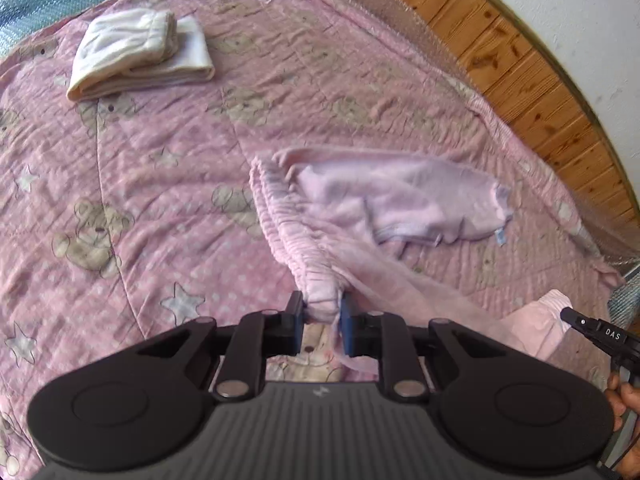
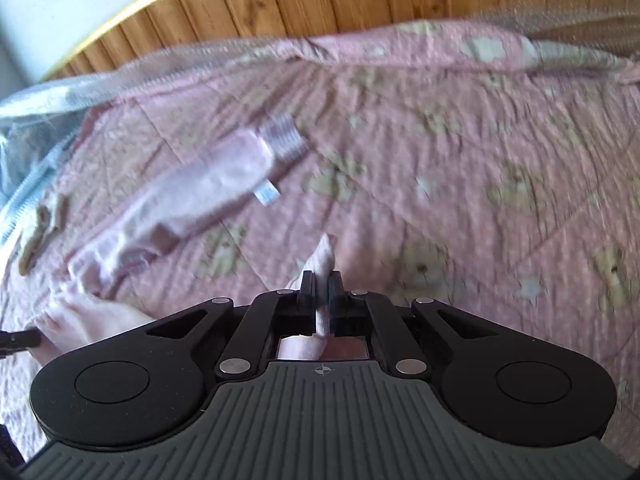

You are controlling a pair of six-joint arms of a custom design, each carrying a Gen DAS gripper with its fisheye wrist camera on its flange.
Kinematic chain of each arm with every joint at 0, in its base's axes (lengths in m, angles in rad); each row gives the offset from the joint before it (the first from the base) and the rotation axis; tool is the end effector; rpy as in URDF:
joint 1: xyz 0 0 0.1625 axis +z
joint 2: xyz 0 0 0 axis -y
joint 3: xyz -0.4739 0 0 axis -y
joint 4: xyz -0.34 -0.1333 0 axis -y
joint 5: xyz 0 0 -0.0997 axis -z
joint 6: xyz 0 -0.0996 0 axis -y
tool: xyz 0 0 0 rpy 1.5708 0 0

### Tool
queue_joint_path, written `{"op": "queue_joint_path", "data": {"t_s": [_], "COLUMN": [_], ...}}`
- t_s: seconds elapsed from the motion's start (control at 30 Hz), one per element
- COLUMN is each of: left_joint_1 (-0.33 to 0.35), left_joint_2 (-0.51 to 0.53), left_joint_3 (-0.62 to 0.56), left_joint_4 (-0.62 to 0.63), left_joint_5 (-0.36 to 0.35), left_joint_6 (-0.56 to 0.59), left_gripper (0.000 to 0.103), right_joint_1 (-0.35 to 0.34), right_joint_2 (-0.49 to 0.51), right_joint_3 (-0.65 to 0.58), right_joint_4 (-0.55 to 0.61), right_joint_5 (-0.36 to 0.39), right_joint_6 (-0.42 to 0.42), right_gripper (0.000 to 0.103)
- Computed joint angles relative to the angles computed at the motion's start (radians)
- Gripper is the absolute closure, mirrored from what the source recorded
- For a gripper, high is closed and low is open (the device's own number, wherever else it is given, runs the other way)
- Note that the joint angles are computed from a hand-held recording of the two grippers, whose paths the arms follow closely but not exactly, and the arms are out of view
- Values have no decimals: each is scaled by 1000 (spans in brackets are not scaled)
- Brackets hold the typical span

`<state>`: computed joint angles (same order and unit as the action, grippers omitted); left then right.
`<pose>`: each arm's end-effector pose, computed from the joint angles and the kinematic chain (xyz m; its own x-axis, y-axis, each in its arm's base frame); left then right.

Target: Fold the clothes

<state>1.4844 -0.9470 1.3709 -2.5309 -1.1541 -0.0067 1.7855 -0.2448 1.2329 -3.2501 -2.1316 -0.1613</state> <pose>0.1109 -0.7313 0.3799 -0.9293 -0.1328 -0.3445 0.0680 0.8556 -0.5132 0.2441 -0.7425 -0.0080 -0.8616 0.0280 0.5069 -0.3065 0.7672 -0.5634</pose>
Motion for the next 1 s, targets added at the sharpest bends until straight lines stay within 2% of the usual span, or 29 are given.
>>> {"op": "queue_joint_path", "data": {"t_s": [0.1,0.2,0.27,0.37,0.4,0.47,0.57,0.63,0.73,0.8,0.83,0.9,0.93,0.97,1.0], "left_joint_1": [-1,22,44,49,45,34,14,7,13,18,17,14,20,24,24], "left_joint_2": [-40,-59,-52,-41,-51,-74,-94,-70,19,87,118,169,179,177,173], "left_joint_3": [-13,-12,16,63,87,133,149,113,-13,-102,-132,-169,-172,-171,-172], "left_joint_4": [66,145,168,187,166,115,34,-17,-36,-20,-18,-23,-50,-61,-59], "left_joint_5": [-23,-47,-49,0,8,26,68,102,113,124,149,246,258,261,269], "left_joint_6": [12,2,-13,-13,1,36,101,126,155,218,259,303,316,306,286], "left_gripper": [85,85,83,81,81,80,75,72,70,70,70,75,69,66,66], "right_joint_1": [24,24,2,-32,-38,-35,-9,4,9,1,-5,-20,-30,-39,-45], "right_joint_2": [-10,-17,1,29,25,8,10,25,52,72,79,86,80,67,51], "right_joint_3": [-41,-57,-67,-66,-45,-1,6,-29,-98,-140,-152,-165,-158,-145,-134], "right_joint_4": [-21,16,100,216,211,139,18,0,89,169,203,268,295,311,331], "right_joint_5": [27,16,-26,-138,-156,-170,-196,-164,-66,-11,-1,-11,-30,-31,-20], "right_joint_6": [-26,-37,-9,57,72,72,-17,-96,-142,-143,-138,-120,-115,-120,-128], "right_gripper": [101,101,101,97,94,81,81,81,81,82,82,82,94,102,103]}}
